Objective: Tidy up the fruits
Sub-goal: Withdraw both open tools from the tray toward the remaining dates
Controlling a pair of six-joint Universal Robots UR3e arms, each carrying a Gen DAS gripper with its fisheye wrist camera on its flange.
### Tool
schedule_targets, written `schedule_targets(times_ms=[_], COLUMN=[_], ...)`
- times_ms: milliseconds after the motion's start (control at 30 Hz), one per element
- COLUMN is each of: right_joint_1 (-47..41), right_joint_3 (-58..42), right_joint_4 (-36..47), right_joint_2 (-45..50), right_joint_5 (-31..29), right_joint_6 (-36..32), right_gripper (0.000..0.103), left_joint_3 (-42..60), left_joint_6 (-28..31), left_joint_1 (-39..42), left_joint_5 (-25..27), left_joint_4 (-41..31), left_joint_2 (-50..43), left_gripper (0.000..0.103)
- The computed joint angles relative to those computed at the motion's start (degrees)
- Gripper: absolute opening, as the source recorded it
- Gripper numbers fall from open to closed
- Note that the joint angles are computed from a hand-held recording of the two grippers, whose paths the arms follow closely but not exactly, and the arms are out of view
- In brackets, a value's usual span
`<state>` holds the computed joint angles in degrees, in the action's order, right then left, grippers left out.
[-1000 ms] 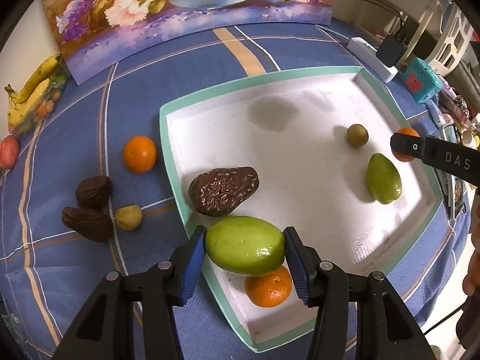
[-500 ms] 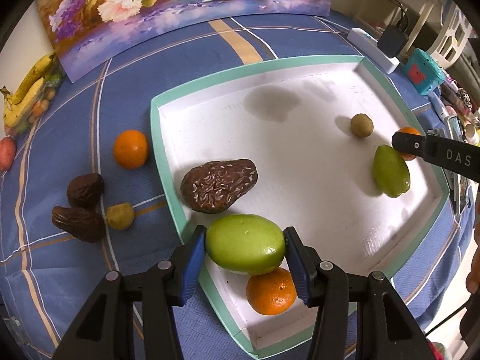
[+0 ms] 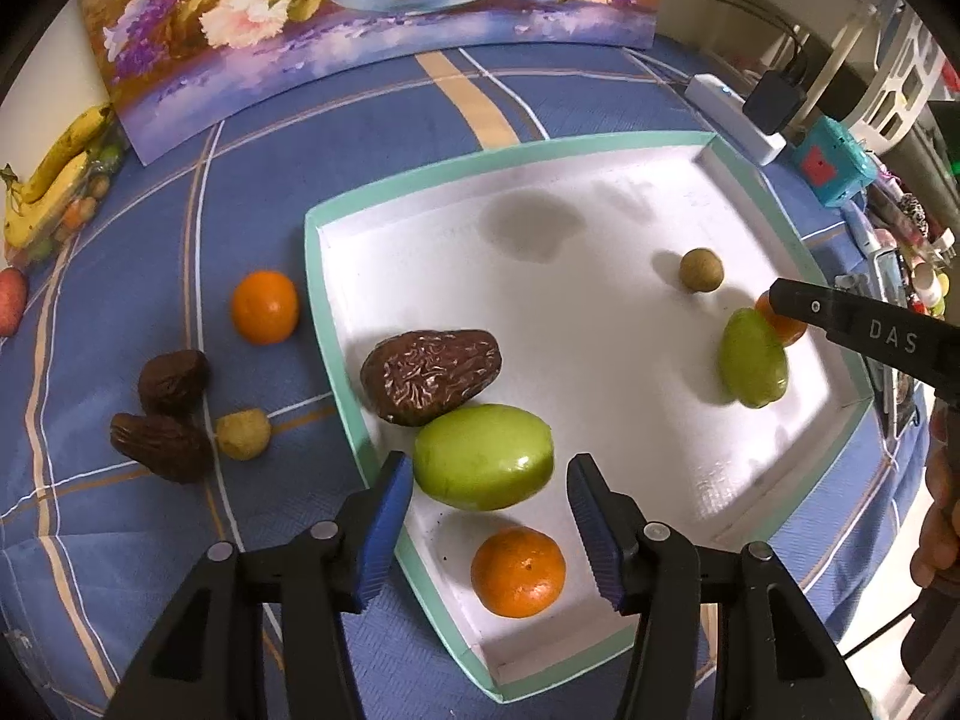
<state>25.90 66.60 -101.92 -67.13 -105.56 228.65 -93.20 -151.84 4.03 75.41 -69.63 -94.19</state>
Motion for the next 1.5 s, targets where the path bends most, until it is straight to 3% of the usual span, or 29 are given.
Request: schedule_targets(times_ms=[433,1033,1200,1267,1400,1467,1500], right_joint_1=[3.3,6.53,7.24,7.64,8.28,8.76,8.94], right_joint_3=[-9.91,-19.05,-22.27,-24.4,-27.38,-29.84,-30.57], right_joint_4=[4.77,7.37,8.77,9.9,10.65,11.67,11.85], right_joint_2=[1.28,5.64,7.73,9.11,11.22,12.72,13.19], right_joint_5=[-5.49,-6.74,-6.81,-6.87,-6.76,-7.17,-7.37], right_joint_6=[-0.2,-1.45,-1.78,-1.86,-2.47,-2.62,-2.69], right_gripper=[0.04,0.04,0.04,0.052,0.058,0.072,0.074], left_joint_3=[3.31,5.0,5.2,5.31,4.69,4.46,4.31], left_joint_6=[-0.16,-4.17,-4.88,-5.04,-5.85,-6.4,-6.52], left_joint_1=[6.08,19.28,21.56,22.26,24.02,25.15,25.55], left_joint_5=[-5.44,-5.1,-4.58,-4.0,-2.73,-2.36,-2.14], left_joint_4=[-5.83,-5.66,-4.97,-4.69,-3.24,-2.69,-2.37], left_joint_2=[3.65,3.37,2.74,2.46,2.1,1.88,1.85], left_gripper=[0.057,0.059,0.068,0.075,0.089,0.095,0.1])
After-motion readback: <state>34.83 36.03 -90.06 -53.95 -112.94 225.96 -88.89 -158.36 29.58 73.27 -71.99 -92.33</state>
